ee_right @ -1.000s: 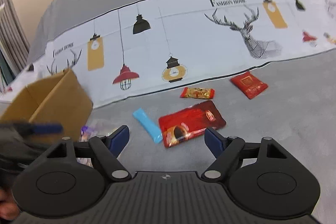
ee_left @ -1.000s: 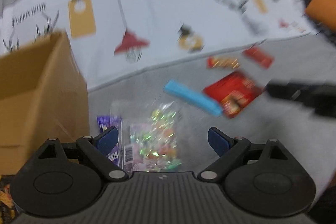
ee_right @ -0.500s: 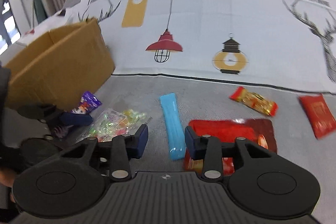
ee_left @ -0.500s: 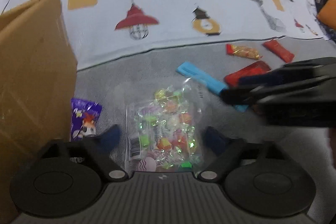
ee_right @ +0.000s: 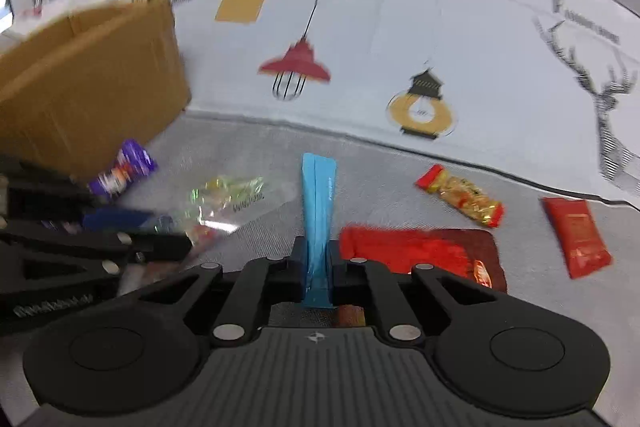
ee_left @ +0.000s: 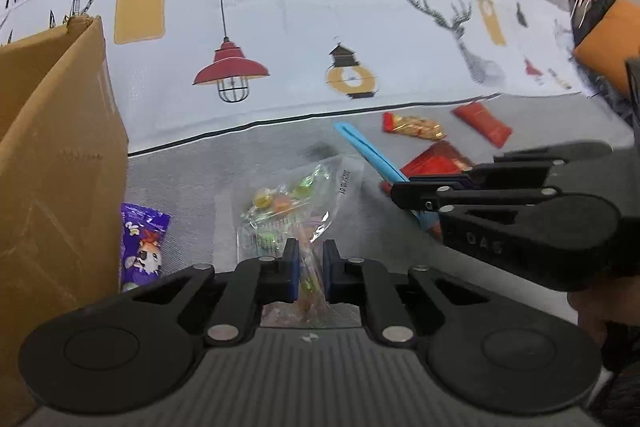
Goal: Organize snacks
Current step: 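Carry the candy bag and blue stick over the box and release both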
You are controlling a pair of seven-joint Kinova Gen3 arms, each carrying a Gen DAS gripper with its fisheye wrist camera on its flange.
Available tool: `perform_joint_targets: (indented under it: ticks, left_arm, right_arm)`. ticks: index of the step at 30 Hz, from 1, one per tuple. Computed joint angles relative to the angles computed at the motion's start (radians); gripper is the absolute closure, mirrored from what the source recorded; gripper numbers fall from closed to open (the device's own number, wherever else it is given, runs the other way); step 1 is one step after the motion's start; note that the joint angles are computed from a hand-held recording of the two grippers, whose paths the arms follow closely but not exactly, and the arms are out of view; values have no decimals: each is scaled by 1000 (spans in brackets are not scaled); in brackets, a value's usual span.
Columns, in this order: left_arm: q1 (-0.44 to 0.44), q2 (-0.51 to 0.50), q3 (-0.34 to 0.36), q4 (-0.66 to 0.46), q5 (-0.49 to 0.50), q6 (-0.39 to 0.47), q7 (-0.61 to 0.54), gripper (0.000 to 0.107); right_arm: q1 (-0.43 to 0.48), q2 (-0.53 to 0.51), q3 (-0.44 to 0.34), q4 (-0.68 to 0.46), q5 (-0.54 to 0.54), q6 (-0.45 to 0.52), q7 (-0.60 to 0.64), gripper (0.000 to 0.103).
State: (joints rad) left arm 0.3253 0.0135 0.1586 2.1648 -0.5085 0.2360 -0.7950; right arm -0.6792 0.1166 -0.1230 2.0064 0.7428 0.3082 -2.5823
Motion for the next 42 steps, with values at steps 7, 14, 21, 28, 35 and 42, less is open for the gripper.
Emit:
perform_joint_targets:
  ticks: [7,14,21,28,35,42]
  left_arm:
    - [173,-140,-185,14,252,0,-259,97]
    - [144,-383,-210,48,513,56,-504,97]
    - [-18,-660,-170,52,635,145,-644,97]
    - [-90,-888,-271,14,624,308,-694,97]
    - [-164,-956,-402,-7,605,387,-731,97]
    - [-231,-852,-500,39,604,402,-741,97]
  right_arm:
    - [61,-158,-155,49,159,94,-285,94]
    - [6,-254,-337,19,268,314,-534,94]
    - [-68,-238,-483,-115,376,454,-633,94]
    - [-210,-154,-500,-281,478,542,-639,94]
    - [-346,-40,-453,-429,505,601,-527,94]
    - [-418,71,-381,-497,420,613,-481,94]
